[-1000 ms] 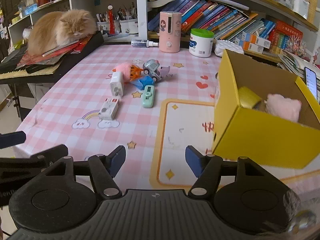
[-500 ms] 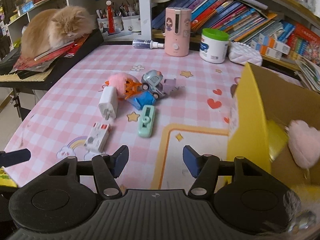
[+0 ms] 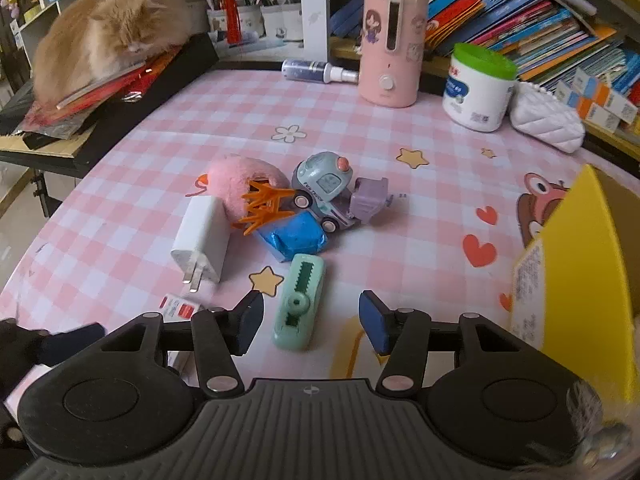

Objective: Organize objects
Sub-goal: 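Grasp the white card with the left gripper while the right gripper grasps the mint-green stapler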

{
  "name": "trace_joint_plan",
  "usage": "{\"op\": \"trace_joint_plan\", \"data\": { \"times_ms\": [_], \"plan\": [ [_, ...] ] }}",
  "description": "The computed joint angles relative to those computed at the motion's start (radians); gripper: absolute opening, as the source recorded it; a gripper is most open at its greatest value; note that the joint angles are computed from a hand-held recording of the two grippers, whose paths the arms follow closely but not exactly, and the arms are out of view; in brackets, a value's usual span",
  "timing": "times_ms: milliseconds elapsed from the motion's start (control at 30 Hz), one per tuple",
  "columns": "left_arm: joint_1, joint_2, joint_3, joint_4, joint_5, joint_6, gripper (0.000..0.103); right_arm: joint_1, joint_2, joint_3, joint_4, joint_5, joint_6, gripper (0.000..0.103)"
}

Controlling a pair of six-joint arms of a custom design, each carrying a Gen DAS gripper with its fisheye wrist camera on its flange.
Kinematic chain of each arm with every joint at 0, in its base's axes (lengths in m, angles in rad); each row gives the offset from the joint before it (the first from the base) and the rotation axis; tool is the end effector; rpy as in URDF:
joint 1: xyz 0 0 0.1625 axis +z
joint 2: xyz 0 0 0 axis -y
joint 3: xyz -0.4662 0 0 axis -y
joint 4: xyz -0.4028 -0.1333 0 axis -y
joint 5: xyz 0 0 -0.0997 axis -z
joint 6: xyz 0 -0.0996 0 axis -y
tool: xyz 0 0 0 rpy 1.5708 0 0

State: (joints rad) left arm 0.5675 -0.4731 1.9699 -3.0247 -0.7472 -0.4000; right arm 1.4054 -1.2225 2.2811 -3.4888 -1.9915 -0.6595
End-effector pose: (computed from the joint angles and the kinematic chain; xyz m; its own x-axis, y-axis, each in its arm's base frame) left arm -0.3457 -0.4651 -0.0987 -0.6401 0.3343 -0.6918 0.6440 0.7244 -0.2459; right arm 0.0106 -0.4990 0.2658 -0.7372 -0.0347 0.6748 -0.4355 0.7880 -0.4352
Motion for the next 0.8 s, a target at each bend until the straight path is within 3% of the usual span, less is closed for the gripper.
{"op": "trace_joint_plan", "data": {
  "times_ms": [333, 467, 500, 533, 567, 800],
  "plan": [
    [0.026, 0.017, -0.031, 0.014, -0.024, 0.008, 0.028, -0.024, 0.034, -0.060, 0.095, -0.006, 0.023, 0.045],
    [0.030, 0.009, -0.024, 0.008, -0.039, 0.004, 0.028, -0.026, 0.051, -0.055, 0.062, -0.001, -0.023, 0.038],
    [0.030, 0.004, -0.020, 0.007, -0.047, 0.001, 0.028, -0.025, 0.058, -0.052, 0.043, 0.000, -0.048, 0.035],
    [0.030, -0.002, -0.016, 0.008, -0.057, -0.005, 0.028, -0.026, 0.062, -0.048, 0.027, 0.007, -0.072, 0.025],
    [0.029, -0.007, -0.010, 0.003, -0.065, -0.010, 0.028, -0.027, 0.064, -0.043, 0.015, 0.015, -0.094, 0.023],
    [-0.002, -0.040, 0.044, -0.072, -0.053, -0.026, 0.028, -0.021, 0.027, -0.006, 0.003, 0.044, -0.102, 0.023]
  ]
}}
